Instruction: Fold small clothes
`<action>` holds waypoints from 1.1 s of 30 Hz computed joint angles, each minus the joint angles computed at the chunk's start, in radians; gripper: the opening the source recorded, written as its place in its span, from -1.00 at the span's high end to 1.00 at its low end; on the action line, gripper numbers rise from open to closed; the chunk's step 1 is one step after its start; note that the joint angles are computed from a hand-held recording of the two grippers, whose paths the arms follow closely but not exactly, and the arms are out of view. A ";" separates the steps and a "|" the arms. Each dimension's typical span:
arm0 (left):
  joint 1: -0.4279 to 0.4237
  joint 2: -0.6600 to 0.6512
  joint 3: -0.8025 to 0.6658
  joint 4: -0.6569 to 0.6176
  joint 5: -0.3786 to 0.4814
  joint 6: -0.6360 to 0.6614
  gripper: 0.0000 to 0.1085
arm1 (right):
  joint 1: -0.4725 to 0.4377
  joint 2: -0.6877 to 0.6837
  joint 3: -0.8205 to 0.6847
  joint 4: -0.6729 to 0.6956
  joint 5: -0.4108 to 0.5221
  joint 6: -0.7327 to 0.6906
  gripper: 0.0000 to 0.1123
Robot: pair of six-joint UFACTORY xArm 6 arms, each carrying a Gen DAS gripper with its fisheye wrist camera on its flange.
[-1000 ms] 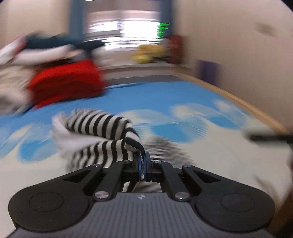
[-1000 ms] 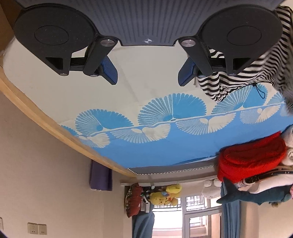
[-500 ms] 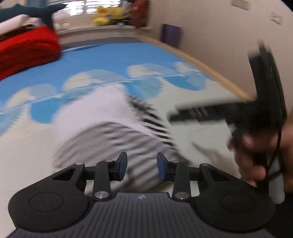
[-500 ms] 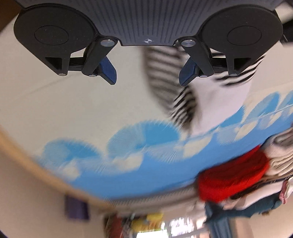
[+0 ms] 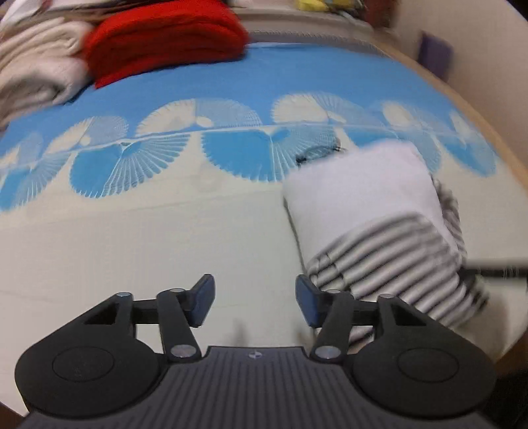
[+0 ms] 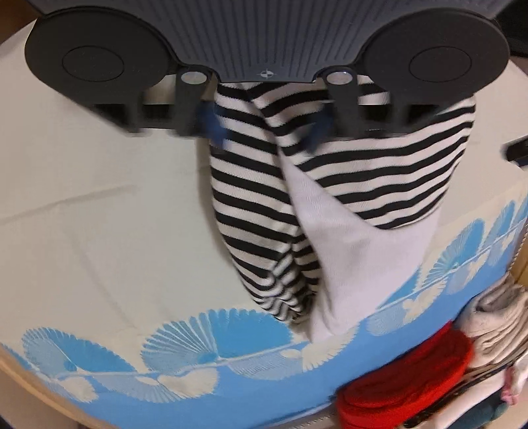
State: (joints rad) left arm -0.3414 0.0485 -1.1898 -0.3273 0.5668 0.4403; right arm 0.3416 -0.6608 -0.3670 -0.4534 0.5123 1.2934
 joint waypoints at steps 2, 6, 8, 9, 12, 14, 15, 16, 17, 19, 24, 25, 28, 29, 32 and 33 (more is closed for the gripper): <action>-0.003 0.013 -0.025 -0.110 -0.004 0.062 -0.14 | 0.003 -0.034 0.011 -0.032 -0.006 -0.001 1.00; -0.021 0.050 -0.075 -0.192 0.064 0.101 -0.31 | -0.012 -0.238 0.085 -0.217 -0.027 0.221 1.00; -0.025 0.069 -0.100 -0.247 0.124 0.109 -0.37 | -0.031 -0.393 0.153 -0.198 0.018 0.318 1.00; -0.029 0.085 -0.112 -0.272 0.150 0.115 -0.37 | -0.032 -0.449 0.177 -0.159 0.069 0.336 1.00; -0.042 0.129 -0.143 -0.258 0.222 0.096 -0.40 | -0.019 -0.401 0.151 -0.056 0.190 0.244 1.00; -0.072 0.156 -0.136 -0.110 0.229 0.026 -0.46 | -0.025 -0.272 0.109 0.053 0.188 0.085 1.00; -0.086 0.168 -0.125 -0.008 0.213 -0.034 -0.51 | -0.021 -0.213 0.083 0.087 0.198 0.032 1.00; -0.091 0.174 -0.120 0.054 0.201 -0.080 -0.51 | -0.004 -0.137 0.037 0.083 0.250 0.014 1.00; -0.090 0.180 -0.124 0.081 0.199 -0.115 -0.51 | 0.015 -0.073 -0.009 0.070 0.324 0.021 0.98; -0.071 0.197 -0.170 0.045 0.250 -0.136 -0.50 | 0.015 -0.065 -0.021 0.049 0.352 0.082 0.92; -0.012 0.252 -0.307 -0.167 0.302 -0.100 -0.58 | 0.005 -0.194 0.044 -0.212 0.214 0.330 -0.19; -0.003 0.274 -0.335 -0.190 0.304 -0.104 -0.58 | 0.002 -0.194 0.049 -0.242 0.186 0.352 -0.28; 0.023 0.375 -0.456 -0.238 0.366 -0.175 -0.64 | -0.040 -0.142 0.063 -0.173 0.037 0.271 -0.34; 0.028 0.426 -0.519 -0.238 0.406 -0.216 -0.75 | -0.042 -0.099 0.049 -0.108 0.030 0.198 -0.34; 0.032 0.533 -0.638 -0.230 0.505 -0.313 -0.76 | -0.013 0.025 -0.024 0.021 0.140 0.054 -0.39; 0.031 0.561 -0.664 -0.239 0.521 -0.323 -0.76 | -0.018 0.045 -0.031 0.032 0.148 0.049 -0.45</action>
